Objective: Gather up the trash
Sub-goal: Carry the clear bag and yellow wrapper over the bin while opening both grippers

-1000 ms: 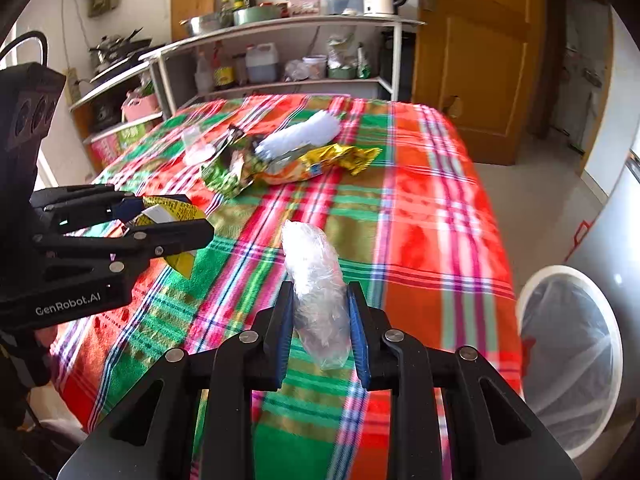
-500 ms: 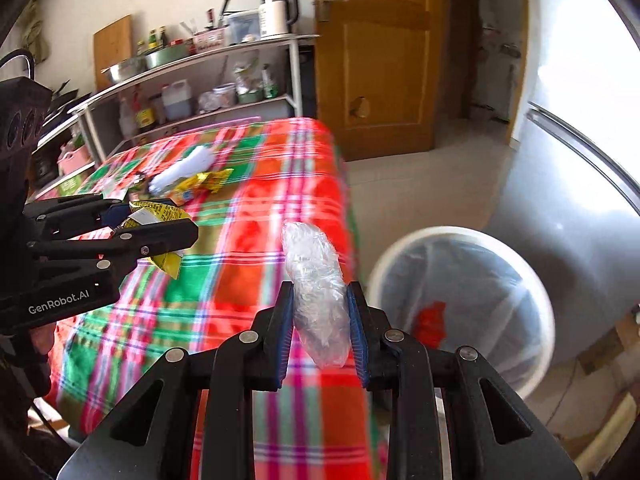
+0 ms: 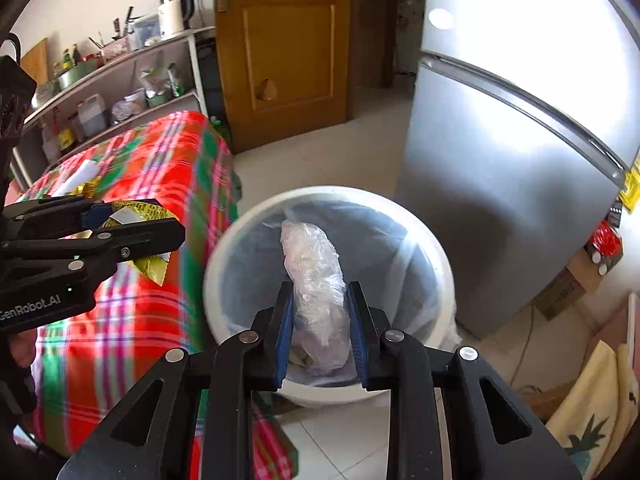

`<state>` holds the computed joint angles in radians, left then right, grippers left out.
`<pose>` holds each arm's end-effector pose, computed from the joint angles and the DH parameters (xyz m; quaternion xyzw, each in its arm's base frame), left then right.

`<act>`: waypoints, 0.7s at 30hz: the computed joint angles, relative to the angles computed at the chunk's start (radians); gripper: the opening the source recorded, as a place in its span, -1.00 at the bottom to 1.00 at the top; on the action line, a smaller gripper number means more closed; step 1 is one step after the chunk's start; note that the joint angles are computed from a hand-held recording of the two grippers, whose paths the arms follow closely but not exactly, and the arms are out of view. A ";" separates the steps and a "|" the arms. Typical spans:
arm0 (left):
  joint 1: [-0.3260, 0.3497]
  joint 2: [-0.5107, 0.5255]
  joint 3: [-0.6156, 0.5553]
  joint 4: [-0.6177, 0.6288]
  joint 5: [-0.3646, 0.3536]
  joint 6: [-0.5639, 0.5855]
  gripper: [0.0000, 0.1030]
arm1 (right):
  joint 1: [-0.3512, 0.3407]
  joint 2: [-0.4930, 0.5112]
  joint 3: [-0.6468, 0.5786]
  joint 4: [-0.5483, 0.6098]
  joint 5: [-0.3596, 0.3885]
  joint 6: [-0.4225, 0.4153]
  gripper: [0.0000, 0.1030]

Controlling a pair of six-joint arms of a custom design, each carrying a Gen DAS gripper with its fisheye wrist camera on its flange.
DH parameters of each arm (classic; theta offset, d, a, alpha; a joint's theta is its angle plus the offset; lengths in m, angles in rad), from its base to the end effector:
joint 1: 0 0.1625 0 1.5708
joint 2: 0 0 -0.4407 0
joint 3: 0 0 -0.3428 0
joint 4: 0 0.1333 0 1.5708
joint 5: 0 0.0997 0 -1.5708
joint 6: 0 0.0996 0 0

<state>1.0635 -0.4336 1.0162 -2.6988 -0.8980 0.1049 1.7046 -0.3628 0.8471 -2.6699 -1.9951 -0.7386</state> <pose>-0.2236 -0.8045 0.1442 0.1892 0.8936 -0.3126 0.2607 0.2048 -0.8293 0.1427 0.3359 -0.8714 0.2226 0.2797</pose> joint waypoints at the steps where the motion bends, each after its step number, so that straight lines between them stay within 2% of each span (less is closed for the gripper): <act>1: 0.003 0.019 -0.034 0.032 0.001 0.001 -0.30 | -0.002 0.010 -0.018 0.004 -0.014 -0.005 -0.48; 4: 0.012 0.069 -0.130 0.120 0.006 -0.017 -0.30 | -0.011 0.042 -0.084 0.031 -0.044 -0.006 -0.48; 9: 0.020 0.121 -0.219 0.186 -0.013 -0.006 -0.28 | -0.026 0.101 -0.205 0.101 -0.084 0.006 -0.47; 11: 0.025 0.138 -0.253 0.218 -0.008 -0.016 -0.24 | -0.030 0.112 -0.217 0.083 -0.088 -0.009 -0.44; 12: 0.027 0.136 -0.252 0.226 -0.002 -0.023 -0.22 | -0.031 0.119 -0.228 0.083 -0.096 -0.009 -0.35; 15: 0.031 0.141 -0.261 0.235 0.000 -0.037 -0.16 | -0.038 0.121 -0.248 0.121 -0.083 0.022 0.08; 19: 0.029 0.139 -0.254 0.222 0.012 -0.033 0.00 | -0.039 0.117 -0.235 0.099 -0.088 0.029 0.13; 21: 0.027 0.134 -0.245 0.217 0.016 -0.037 0.00 | -0.038 0.110 -0.221 0.087 -0.087 0.033 0.13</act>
